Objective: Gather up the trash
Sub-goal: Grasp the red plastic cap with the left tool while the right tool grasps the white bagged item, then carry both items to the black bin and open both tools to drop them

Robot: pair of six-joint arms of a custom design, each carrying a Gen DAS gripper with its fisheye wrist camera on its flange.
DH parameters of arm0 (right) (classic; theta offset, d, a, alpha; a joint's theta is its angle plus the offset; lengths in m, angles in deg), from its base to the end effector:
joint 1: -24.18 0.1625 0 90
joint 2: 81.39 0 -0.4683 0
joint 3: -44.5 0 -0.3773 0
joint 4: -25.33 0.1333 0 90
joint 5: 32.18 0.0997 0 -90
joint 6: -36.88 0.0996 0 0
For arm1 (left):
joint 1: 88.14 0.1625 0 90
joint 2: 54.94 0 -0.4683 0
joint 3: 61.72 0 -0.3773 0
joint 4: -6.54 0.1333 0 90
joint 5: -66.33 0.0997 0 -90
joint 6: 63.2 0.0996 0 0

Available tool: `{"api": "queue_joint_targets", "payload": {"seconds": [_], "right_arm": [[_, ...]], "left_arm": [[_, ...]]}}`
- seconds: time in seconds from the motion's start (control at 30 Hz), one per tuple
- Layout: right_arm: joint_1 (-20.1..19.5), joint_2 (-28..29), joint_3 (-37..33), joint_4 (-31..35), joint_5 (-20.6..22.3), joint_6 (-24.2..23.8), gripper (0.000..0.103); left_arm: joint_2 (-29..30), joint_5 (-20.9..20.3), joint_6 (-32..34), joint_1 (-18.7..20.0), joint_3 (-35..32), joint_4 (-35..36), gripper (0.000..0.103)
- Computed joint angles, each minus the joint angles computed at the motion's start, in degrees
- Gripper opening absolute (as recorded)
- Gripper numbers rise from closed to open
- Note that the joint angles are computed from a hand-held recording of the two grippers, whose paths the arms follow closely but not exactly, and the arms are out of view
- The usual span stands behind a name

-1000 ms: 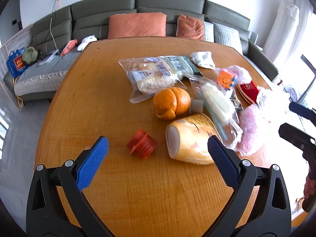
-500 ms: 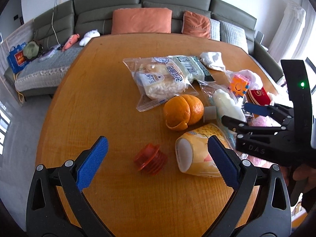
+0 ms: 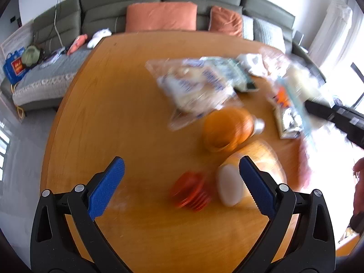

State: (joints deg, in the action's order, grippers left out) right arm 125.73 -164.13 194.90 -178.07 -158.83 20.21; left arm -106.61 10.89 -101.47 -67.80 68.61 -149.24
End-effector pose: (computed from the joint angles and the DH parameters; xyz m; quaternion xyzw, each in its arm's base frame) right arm 0.1383 -0.3079 0.2937 0.0947 -0.8781 0.3556 0.3059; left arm -0.3499 -0.3321 0.0577 0.2888 0.9044 -0.1757 0.2602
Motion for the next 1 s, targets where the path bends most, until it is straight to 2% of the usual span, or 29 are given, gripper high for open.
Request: {"api": "queue_joint_targets", "payload": {"seconds": [0.03, 0.1, 0.23, 0.33, 0.5, 0.67, 0.87, 1.0], "right_arm": [[0.2, 0.0, 0.0, -0.2, 0.1, 0.2, 0.033], [0.6, 0.3, -0.1, 0.0, 0.6, 0.8, 0.033], [2.2, 1.4, -0.5, -0.2, -0.9, 1.4, 0.034], [3.2, 1.5, -0.5, 0.1, -1.9, 1.7, 0.034], [4.7, 1.9, -0.3, -0.5, -3.2, 2.5, 0.034], [7.9, 3.3, -0.7, -0.1, -4.7, 4.0, 0.034], [13.4, 9.7, -3.5, 0.1, -4.8, 5.9, 0.034], [16.9, 16.4, -7.1, 1.2, -2.9, 7.1, 0.034]], "left_arm": [[-0.1, 0.1, -0.5, 0.4, 0.3, 0.8, 0.097], [0.3, -0.1, -0.7, 1.0, 0.5, 1.1, 0.090], [2.9, -1.6, 1.6, 1.5, -0.2, 0.6, 0.058], [4.5, -1.9, 4.6, 0.7, 0.1, -0.9, 0.044], [4.1, -2.6, 6.3, 0.2, 2.4, -5.2, 0.043], [0.5, -2.6, 5.6, -0.4, 4.6, -6.4, 0.043], [-8.7, 0.3, 2.6, -1.5, 8.8, -4.1, 0.043], [-18.0, 4.0, -2.7, -1.9, 12.4, 2.3, 0.043]]}}
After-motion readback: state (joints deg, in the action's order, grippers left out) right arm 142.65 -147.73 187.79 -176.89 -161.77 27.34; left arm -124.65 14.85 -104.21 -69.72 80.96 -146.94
